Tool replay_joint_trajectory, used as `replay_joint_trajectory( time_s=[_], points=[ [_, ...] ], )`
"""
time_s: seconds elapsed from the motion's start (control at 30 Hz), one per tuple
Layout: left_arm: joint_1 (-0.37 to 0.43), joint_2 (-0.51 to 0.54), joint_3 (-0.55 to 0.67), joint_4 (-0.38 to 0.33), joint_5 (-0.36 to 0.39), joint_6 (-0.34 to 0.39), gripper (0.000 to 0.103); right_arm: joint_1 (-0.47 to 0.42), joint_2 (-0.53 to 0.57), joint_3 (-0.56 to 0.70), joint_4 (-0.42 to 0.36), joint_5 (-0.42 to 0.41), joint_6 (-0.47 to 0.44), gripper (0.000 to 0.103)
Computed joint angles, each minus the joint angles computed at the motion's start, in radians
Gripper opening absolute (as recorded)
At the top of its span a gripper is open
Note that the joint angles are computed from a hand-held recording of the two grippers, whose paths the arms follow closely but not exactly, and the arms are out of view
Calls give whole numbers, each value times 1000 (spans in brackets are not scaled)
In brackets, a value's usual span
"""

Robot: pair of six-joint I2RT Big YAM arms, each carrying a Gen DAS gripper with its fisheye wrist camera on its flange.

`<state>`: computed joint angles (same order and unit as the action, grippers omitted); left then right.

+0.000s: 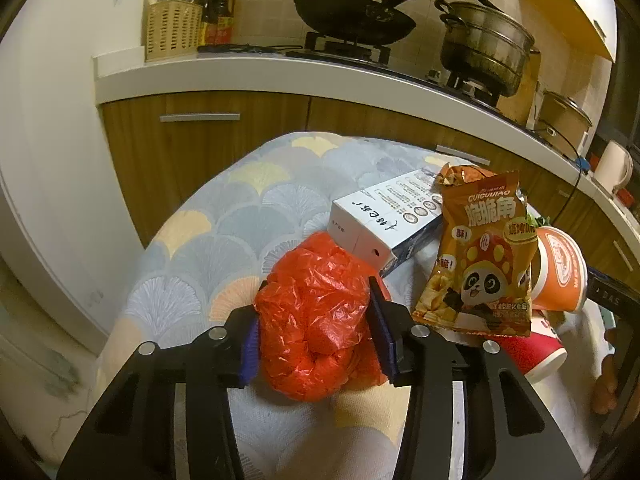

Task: Collect trash
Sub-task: 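Grasp the red plastic bag with the left tool while the right tool grasps the bread crust, then carry the red bag and bread crust to the blue basket and release both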

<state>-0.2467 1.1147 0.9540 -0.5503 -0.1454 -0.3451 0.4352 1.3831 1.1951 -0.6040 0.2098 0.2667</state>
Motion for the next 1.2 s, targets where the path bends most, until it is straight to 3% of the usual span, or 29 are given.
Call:
replay_joint_trajectory(
  time_s=[0.23,0.37,0.4,0.47,0.57,0.73,0.93,1.1,1.2],
  points=[
    [3,-3,-3,3,10,-5,43,-41,32,32,-19,-65,30,68],
    [3,-4,-1,1,10,-5,43,-78,66,66,-62,-188,33,67],
    [3,-3,0,0,9,-5,43,-83,71,72,-70,-207,28,62],
    [5,-4,-1,0,12,-4,43,-87,76,75,-76,-245,10,23],
    [4,-16,-8,9,21,1,42,-76,57,55,-63,-229,-2,7],
    [-37,-89,-34,20,14,-25,41,-61,-42,-27,-5,-205,-21,3],
    [-191,-139,4,33,-71,-2,41,-57,-152,-82,22,-147,-44,3],
    [-301,-105,60,65,-83,8,41,-73,-246,-121,31,-112,-75,3],
    [-352,-45,100,100,-42,-15,41,-99,-300,-139,26,-110,-89,3]
  ],
)
